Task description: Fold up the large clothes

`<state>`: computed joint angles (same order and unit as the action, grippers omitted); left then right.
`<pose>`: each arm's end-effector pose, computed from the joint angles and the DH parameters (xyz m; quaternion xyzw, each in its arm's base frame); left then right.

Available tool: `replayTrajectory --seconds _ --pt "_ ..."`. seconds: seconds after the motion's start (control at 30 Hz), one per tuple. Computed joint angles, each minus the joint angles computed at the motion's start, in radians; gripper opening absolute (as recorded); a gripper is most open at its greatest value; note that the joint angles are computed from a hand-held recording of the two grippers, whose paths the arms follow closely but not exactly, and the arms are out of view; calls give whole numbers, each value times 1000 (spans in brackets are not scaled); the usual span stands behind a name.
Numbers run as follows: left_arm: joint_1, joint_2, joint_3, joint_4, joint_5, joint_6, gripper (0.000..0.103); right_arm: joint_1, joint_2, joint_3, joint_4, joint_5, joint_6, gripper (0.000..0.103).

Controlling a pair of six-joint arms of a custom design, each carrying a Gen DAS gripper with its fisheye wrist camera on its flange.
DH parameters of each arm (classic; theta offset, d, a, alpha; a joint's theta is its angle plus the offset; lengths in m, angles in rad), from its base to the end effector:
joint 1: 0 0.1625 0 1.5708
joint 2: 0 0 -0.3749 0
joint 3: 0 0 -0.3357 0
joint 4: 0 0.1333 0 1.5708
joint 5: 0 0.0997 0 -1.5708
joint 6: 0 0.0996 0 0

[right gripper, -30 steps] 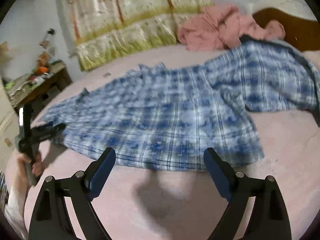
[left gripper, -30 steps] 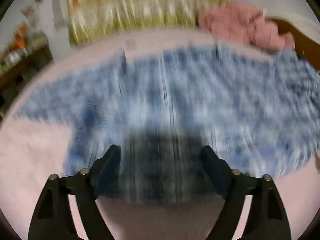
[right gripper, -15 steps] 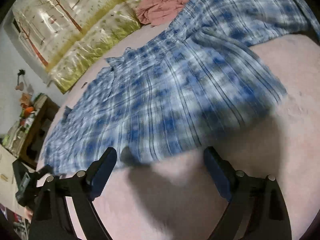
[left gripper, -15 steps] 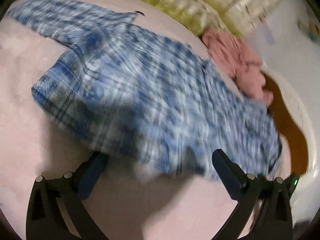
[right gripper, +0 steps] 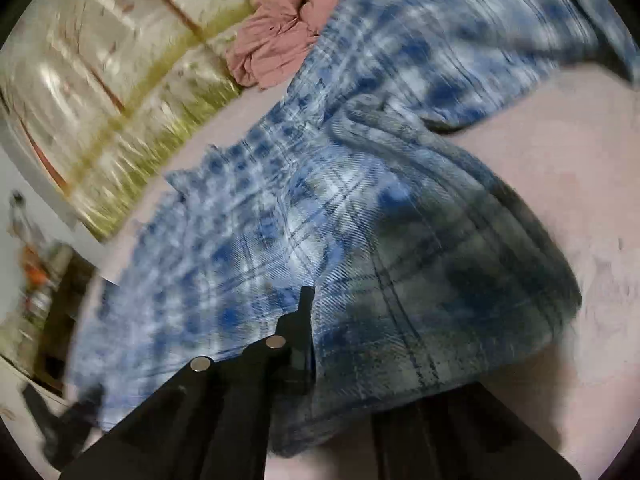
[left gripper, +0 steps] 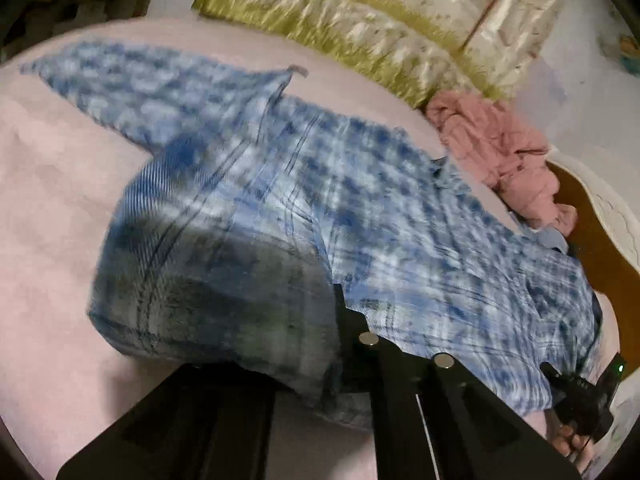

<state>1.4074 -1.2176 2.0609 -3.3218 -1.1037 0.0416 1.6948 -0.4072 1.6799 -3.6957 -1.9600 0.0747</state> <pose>0.0970 -0.5069 0.2874 -0.0115 0.8802 -0.4384 0.1817 0.1662 -0.5616 0.0045 -0.0579 -0.8951 0.4210 0.1350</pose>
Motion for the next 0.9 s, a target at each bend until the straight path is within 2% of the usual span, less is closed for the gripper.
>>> replayTrajectory --seconds 0.1,0.17,0.3,0.37,0.47,0.57,0.73,0.9 --pt "-76 -56 109 -36 127 54 5 12 -41 92 -53 2 -55 4" --pt "-129 -120 213 -51 179 56 5 27 -65 161 -104 -18 -81 4" --pt "-239 -277 425 -85 242 -3 5 72 -85 339 -346 -51 -226 4" --pt "-304 -345 517 -87 298 -47 5 83 -104 428 -414 -43 -249 4" --pt "-380 -439 631 -66 360 -120 5 109 -101 524 -497 -90 -270 4" --pt "-427 -423 694 -137 417 -90 5 122 -55 578 -606 -121 -311 4" --pt "-386 -319 669 -263 398 -17 7 128 -12 592 -664 -149 -334 5" --pt "-425 -228 683 -360 493 8 10 150 7 542 -629 -233 -345 5"
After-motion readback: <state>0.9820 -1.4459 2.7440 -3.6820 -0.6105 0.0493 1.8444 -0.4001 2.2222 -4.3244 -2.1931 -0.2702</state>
